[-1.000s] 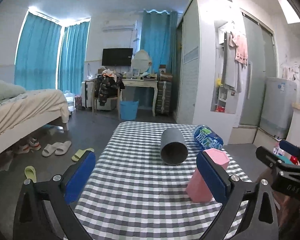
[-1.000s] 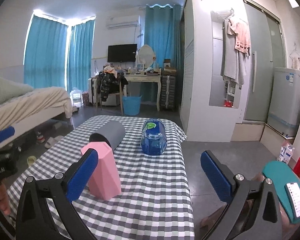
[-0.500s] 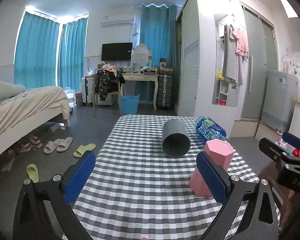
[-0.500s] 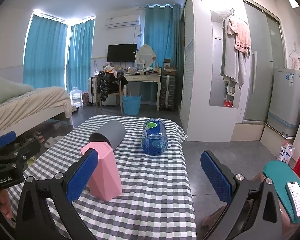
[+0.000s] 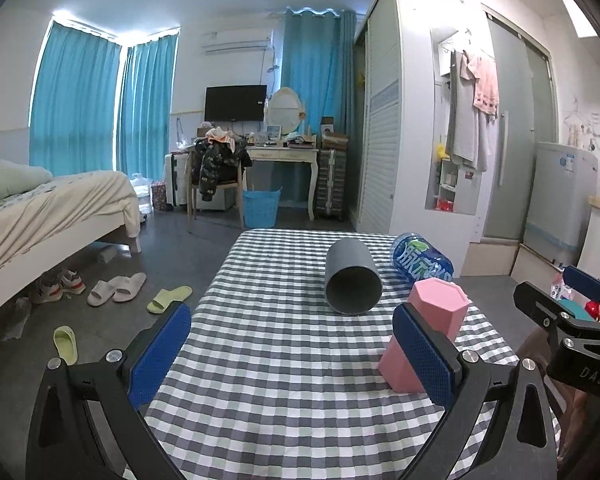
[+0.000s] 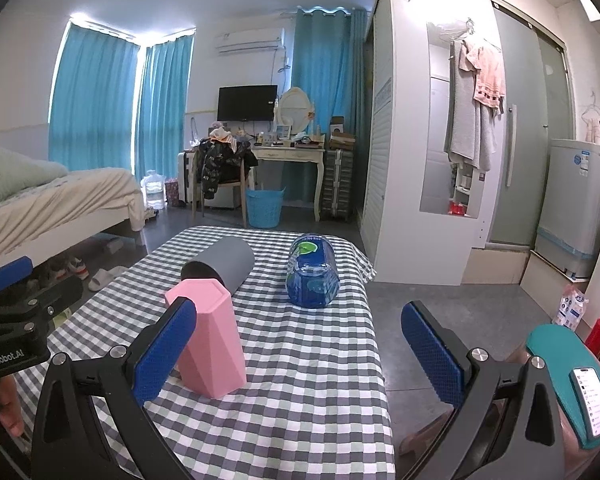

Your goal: Flip cup upside down

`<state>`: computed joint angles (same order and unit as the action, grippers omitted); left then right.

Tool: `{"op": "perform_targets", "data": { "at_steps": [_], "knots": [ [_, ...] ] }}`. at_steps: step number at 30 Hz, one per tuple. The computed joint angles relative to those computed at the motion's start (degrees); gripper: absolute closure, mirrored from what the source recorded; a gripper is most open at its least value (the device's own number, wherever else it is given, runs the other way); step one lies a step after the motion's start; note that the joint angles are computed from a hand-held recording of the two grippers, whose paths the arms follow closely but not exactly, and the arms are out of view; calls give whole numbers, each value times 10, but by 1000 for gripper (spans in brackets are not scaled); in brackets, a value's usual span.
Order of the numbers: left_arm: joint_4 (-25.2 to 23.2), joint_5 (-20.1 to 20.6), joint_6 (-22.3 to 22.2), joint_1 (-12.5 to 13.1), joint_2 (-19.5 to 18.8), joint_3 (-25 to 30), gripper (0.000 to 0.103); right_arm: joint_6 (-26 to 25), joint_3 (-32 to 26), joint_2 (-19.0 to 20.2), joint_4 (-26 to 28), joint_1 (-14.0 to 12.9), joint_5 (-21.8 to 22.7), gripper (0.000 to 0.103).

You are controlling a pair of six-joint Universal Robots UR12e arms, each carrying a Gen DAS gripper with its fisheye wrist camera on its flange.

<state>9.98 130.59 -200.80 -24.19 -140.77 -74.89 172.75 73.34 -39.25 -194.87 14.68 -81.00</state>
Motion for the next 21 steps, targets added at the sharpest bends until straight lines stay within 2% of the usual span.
{"op": "perform_targets", "data": {
  "at_steps": [16, 21],
  "knots": [
    [-1, -2, 0, 0, 0, 0, 0, -7, -2, 1, 7, 2, -2, 0],
    [21, 4, 18, -3, -7, 6, 0, -10, -3, 2, 11, 2, -3, 0]
  ]
}}
